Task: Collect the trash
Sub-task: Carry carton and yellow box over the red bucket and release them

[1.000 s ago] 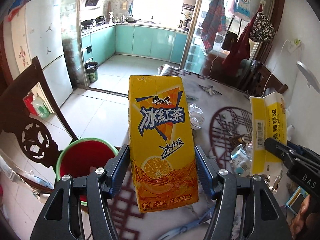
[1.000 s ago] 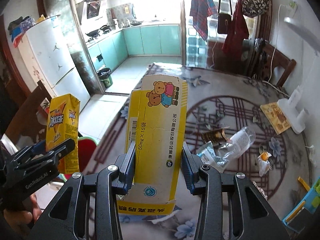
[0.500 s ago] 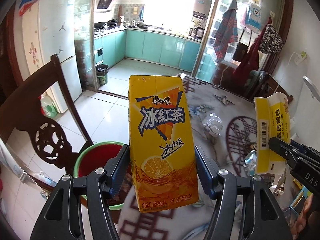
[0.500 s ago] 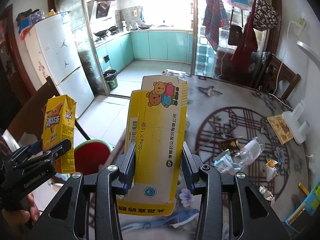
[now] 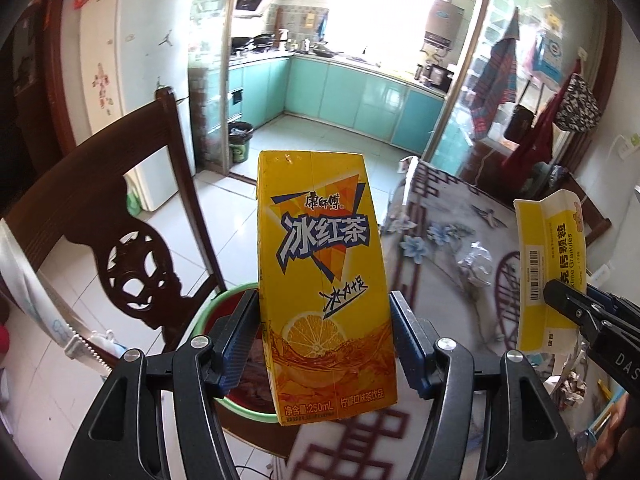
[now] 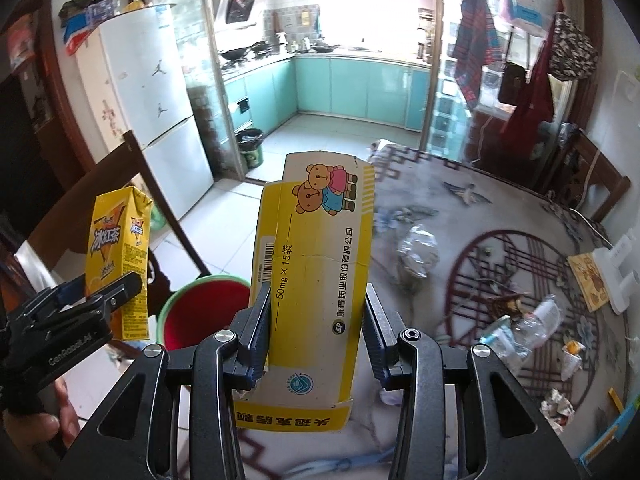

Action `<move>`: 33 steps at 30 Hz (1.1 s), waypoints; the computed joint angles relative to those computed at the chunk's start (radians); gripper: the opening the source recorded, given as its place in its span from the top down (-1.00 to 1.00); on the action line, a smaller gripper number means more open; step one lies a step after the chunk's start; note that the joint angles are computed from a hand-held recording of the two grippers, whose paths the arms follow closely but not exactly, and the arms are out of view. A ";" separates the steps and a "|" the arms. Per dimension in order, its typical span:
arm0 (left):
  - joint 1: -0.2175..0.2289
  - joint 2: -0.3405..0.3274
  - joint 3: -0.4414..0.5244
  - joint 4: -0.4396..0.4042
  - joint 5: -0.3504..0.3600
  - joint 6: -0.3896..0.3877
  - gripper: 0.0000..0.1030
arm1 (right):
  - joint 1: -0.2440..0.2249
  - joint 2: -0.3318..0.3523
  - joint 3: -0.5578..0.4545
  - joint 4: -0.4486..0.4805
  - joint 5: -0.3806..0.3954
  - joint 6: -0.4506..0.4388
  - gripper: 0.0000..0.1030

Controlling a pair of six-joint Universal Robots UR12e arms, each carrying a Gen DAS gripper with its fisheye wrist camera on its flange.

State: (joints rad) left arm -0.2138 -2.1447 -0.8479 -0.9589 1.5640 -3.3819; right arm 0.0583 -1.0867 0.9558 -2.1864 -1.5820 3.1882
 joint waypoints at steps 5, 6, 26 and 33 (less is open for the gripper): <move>0.021 0.003 -0.017 -0.009 0.016 -0.017 -0.21 | 0.017 0.038 -0.051 0.032 0.025 -0.023 0.23; 0.024 0.002 -0.017 -0.012 0.018 -0.019 -0.21 | 0.020 0.047 -0.064 0.042 0.033 -0.028 0.23; 0.055 -0.089 0.065 -0.191 -0.030 -0.054 -0.24 | 0.013 0.178 -0.217 0.279 0.270 -0.020 0.19; 0.048 -0.103 0.094 -0.210 0.003 -0.053 -0.26 | 0.014 0.180 -0.219 0.255 0.254 -0.019 -0.15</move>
State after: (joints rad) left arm -0.1656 -2.2474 -0.7540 -1.1691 1.5668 -3.4352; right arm 0.0723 -0.9070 0.7367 -1.9318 -1.3283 3.1694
